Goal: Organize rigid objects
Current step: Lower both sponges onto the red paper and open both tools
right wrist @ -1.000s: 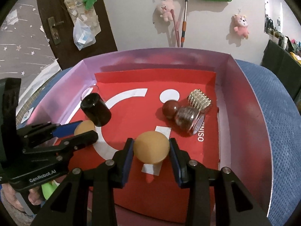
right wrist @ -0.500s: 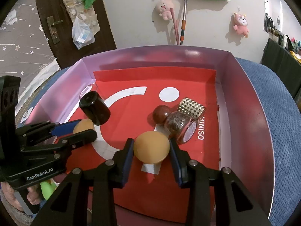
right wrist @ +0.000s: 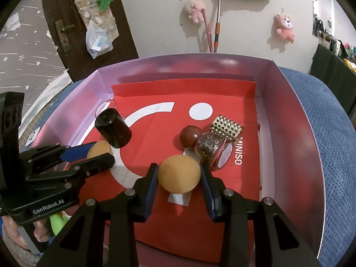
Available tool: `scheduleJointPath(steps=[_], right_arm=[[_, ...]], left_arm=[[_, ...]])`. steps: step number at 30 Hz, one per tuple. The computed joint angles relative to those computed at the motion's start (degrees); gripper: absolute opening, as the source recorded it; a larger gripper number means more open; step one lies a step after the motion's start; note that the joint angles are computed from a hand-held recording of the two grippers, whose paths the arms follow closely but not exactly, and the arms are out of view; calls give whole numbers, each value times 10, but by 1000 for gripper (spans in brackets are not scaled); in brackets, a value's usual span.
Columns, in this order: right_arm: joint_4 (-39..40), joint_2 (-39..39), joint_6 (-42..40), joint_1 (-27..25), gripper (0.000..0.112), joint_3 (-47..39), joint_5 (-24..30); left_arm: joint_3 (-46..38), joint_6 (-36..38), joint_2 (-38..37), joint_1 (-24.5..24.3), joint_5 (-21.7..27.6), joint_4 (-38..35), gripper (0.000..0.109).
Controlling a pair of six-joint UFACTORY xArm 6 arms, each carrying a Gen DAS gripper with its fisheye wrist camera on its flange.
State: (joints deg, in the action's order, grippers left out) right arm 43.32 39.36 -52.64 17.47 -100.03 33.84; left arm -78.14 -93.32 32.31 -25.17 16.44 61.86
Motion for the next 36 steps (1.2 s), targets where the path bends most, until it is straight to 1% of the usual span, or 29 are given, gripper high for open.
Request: scheduleJointPath(steps=[3,5,6,14,16,17,18,22,24,26,33,35,36], right_arm=[[2,0,0,-1,41,-1,4],[6,-3,-4,-1,45,2,4],[9,-6,-6,-1,47,5,3],[19,-20,-18,-1,48,21,2],[24,-24,-23,-2,51,25,2],[29,-28,-27,-2,55,29,2],[33,-32,-32,-2,57,33,1],[45,-46,-47,-1,59,49,-3],[52,-53,-55,0,65,57,-6],[57,-60,-62,0,69,65,-11],[80,-82,-81,-5,73,89,-14],[89,-89,-89,-5,74,97,-12],[94,-93,-95,-5,76,103,-13]], left_arm=[[-1,-5,-1,-3,10,6,46],[0,-15,-3,-5,14,16,51],[0,-21,-5,-6,15,22,52],[7,-37,-14,-5,16,35,54],[9,-41,-17,-6,18,39,58],[10,-43,-18,-8,22,41,60],[11,-43,-19,-9,26,40,60],[16,-47,-25,-13,33,44,60],[19,-52,-28,-13,33,48,61],[23,-61,-32,-14,37,55,70],[36,-87,-46,-18,43,82,71],[37,-87,-47,-19,43,83,76],[38,-89,-48,-21,43,87,76]])
